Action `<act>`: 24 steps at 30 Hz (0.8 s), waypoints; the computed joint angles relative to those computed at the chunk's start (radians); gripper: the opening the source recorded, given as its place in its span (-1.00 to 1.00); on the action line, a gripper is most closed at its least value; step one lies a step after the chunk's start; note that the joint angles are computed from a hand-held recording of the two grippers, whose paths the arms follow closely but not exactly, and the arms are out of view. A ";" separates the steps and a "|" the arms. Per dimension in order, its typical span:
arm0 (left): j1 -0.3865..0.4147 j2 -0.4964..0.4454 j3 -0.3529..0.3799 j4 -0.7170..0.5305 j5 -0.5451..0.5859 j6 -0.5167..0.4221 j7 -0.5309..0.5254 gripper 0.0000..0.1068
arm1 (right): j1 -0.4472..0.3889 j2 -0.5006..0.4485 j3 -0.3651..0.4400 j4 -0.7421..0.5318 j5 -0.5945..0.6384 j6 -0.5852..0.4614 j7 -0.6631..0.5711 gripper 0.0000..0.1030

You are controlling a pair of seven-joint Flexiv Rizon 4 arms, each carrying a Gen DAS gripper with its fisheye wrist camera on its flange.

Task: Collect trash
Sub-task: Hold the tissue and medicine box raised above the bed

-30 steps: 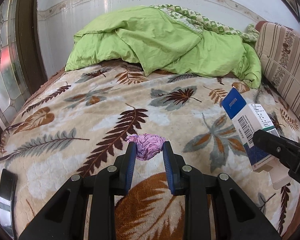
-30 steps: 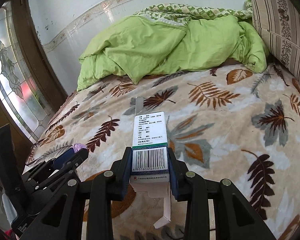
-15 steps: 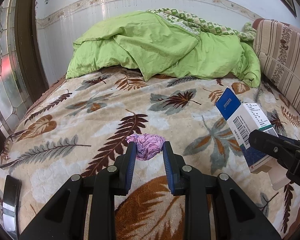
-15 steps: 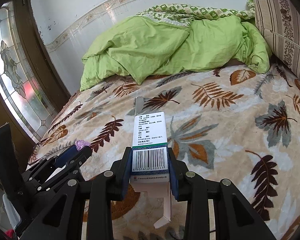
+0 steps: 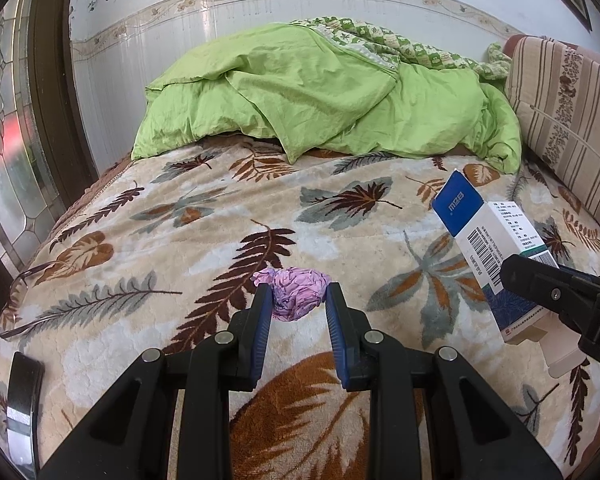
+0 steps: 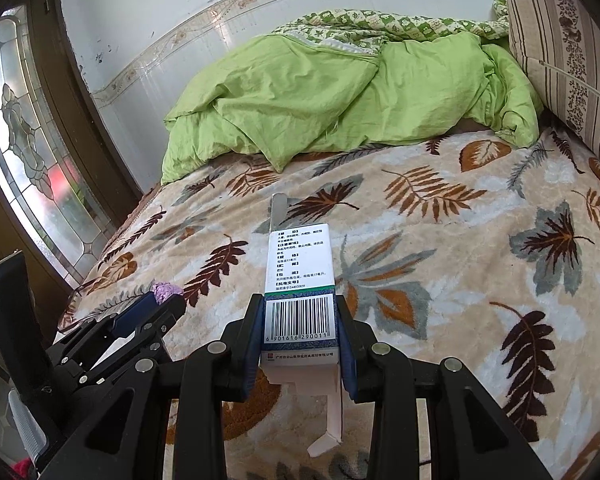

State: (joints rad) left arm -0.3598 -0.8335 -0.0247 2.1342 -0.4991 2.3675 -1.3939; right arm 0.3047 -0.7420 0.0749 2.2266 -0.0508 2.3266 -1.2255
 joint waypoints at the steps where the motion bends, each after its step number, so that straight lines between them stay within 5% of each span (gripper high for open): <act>1: 0.001 -0.001 0.000 0.000 0.002 0.000 0.000 -0.51 | 0.001 0.000 0.000 0.000 0.002 0.001 -0.001 -0.32; 8: 0.052 0.009 -0.029 0.004 0.080 -0.016 -0.039 -0.51 | -0.001 -0.001 0.001 -0.002 0.000 0.001 -0.001 -0.32; 17: 0.219 0.036 -0.126 0.035 0.408 -0.030 -0.174 -0.51 | -0.056 0.018 0.037 0.044 -0.025 0.049 0.049 -0.32; 24: 0.292 0.059 -0.200 0.067 0.613 -0.023 -0.258 -0.51 | -0.165 0.072 0.084 0.218 -0.123 0.169 0.136 -0.32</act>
State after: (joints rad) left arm -0.0683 -0.7749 -0.2245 2.2015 0.1137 2.3441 -1.6521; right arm 0.1393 -0.6698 0.1590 2.4441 -0.1742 2.4958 -1.0896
